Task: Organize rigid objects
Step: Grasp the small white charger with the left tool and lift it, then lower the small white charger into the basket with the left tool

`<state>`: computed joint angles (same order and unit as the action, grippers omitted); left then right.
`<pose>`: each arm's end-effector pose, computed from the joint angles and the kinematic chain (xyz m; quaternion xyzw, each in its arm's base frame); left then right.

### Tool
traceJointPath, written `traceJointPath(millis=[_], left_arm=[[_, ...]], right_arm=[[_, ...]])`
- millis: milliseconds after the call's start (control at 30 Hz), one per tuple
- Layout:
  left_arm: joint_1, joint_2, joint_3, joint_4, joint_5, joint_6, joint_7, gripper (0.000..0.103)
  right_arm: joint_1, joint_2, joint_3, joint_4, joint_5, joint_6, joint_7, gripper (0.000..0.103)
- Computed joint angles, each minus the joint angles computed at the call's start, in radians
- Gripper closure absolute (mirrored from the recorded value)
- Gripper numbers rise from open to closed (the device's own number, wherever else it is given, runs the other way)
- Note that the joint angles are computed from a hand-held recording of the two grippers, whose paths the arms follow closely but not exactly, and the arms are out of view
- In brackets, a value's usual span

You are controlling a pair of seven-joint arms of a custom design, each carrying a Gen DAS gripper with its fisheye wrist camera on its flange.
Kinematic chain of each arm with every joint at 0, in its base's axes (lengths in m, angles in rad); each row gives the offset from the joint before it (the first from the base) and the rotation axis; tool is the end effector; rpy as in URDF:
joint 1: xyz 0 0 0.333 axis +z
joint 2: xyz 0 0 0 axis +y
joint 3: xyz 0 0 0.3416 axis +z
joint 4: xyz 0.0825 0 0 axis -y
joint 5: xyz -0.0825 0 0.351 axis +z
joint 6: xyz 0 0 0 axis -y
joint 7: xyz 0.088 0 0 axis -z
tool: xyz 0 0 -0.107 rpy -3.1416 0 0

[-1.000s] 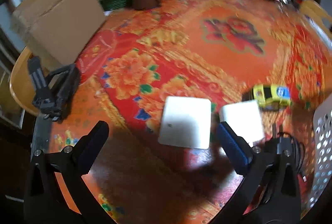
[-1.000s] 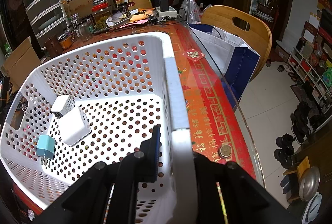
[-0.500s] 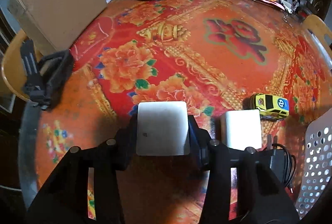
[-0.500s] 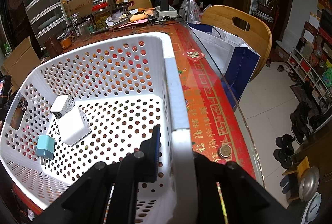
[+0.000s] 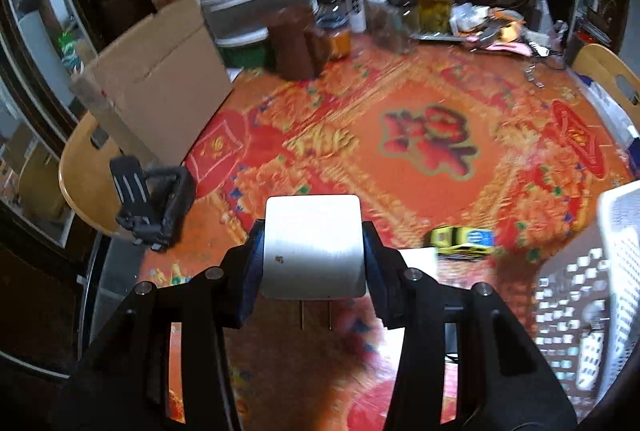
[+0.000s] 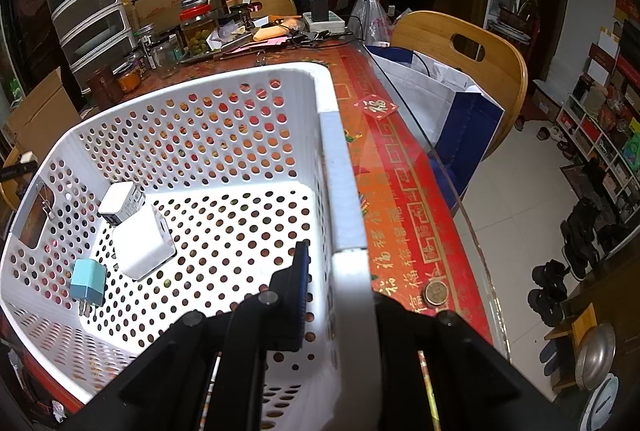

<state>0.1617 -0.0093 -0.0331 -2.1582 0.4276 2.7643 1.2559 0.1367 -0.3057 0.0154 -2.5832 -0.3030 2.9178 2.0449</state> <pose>0.5476 0.0530 0.5129 -0.6994 0.6365 -0.1420 0.2923 0.4212 0.0837 0.4829 -0.6536 0.6854 -0.2130 0.2402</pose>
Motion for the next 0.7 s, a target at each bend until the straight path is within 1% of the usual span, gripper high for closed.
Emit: traceJointPath(millis=[100, 333, 467, 600, 700], left_arm=[[-0.02, -0.037, -0.025, -0.003, 0.006, -0.007, 0.014, 0.061], [-0.087, -0.094, -0.101, 0.012, -0.044, -0.05, 0.077, 0.06], [-0.138, -0.1, -0.131, 0.024, -0.093, -0.086, 0.137, 0.06], [-0.18, -0.104, -0.162, 0.025, -0.092, -0.118, 0.155, 0.06], [-0.224, -0.086, -0.182, 0.047, -0.109, -0.16, 0.194, 0.06]], right_arm=[[0.002, 0.003, -0.002, 0.002, 0.003, 0.003, -0.004, 0.093], [0.001, 0.006, 0.0, 0.004, 0.004, 0.004, -0.007, 0.093], [0.0, 0.005, 0.0, 0.002, 0.004, 0.004, -0.006, 0.093], [0.0, 0.005, 0.001, 0.002, 0.004, 0.005, -0.005, 0.093], [0.001, 0.005, 0.0, 0.001, 0.005, 0.005, -0.007, 0.093]])
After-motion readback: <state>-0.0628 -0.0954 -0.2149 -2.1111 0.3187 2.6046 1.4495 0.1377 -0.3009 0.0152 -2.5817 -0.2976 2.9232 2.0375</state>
